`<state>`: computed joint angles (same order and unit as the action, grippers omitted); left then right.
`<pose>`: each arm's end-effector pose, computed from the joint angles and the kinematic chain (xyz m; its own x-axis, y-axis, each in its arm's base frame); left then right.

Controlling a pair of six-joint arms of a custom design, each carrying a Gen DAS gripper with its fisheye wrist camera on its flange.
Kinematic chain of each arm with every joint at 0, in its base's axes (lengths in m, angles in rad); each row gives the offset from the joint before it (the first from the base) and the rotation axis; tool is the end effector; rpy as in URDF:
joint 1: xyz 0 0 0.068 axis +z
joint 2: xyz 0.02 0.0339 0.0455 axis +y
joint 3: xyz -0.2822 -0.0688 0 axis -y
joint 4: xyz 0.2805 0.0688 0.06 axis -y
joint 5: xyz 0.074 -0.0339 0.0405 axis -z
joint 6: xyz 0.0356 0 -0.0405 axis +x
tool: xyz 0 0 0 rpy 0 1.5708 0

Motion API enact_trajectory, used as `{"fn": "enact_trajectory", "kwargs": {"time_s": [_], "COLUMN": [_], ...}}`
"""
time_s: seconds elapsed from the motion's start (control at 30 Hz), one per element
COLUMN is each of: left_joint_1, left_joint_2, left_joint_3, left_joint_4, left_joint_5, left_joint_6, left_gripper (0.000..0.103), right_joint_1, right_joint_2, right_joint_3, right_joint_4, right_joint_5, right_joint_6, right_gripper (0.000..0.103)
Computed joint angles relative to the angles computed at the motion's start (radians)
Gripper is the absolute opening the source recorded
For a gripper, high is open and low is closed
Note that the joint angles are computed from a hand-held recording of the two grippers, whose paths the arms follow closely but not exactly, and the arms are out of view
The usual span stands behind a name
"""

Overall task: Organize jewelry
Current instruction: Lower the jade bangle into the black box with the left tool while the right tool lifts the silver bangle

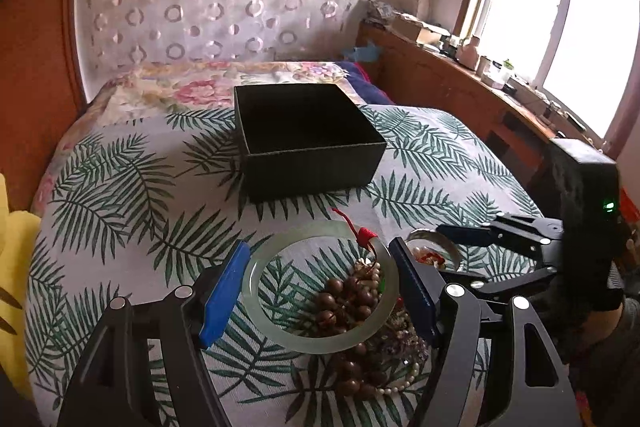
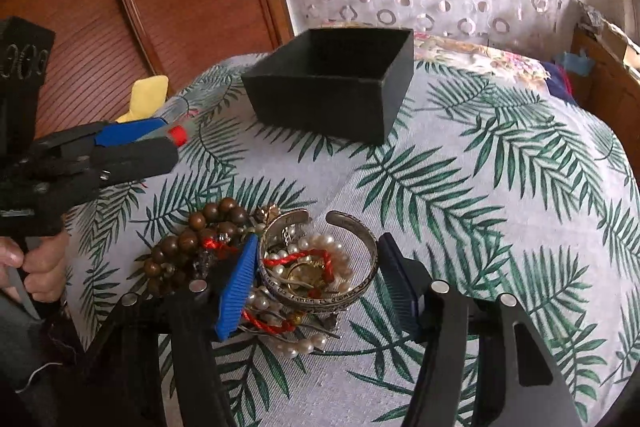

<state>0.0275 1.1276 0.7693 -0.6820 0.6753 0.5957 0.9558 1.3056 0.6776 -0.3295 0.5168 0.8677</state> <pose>0.2347 -0.0158 0.2385 -0.5484 0.4230 -0.7214 0.7277 0.6663 -0.1624 0.1694 0.2093 0.1838 -0.7216 0.1280 -0.6804 0.0069 0.9840 0.1778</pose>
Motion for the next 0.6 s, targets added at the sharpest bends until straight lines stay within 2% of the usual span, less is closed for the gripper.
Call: {"fn": "enact_trajectory", "kwargs": {"time_s": [0.4,0.6], "left_joint_1": [-0.128,-0.218], "left_joint_2": [0.087,0.189], "left_joint_3": [0.095,0.172], "left_joint_4": [0.116,0.190], "left_joint_5": [-0.105,-0.170], "left_joint_6": [-0.119,-0.198], "left_gripper": [0.068,0.068], "right_joint_1": [-0.085,-0.135], "right_joint_2": [-0.122,-0.142], "right_joint_3": [0.030,0.045], "right_joint_4": [-0.071,-0.081], "right_joint_5": [0.060,0.054], "right_joint_6": [-0.106,-0.142], "right_gripper": [0.063,0.063]}}
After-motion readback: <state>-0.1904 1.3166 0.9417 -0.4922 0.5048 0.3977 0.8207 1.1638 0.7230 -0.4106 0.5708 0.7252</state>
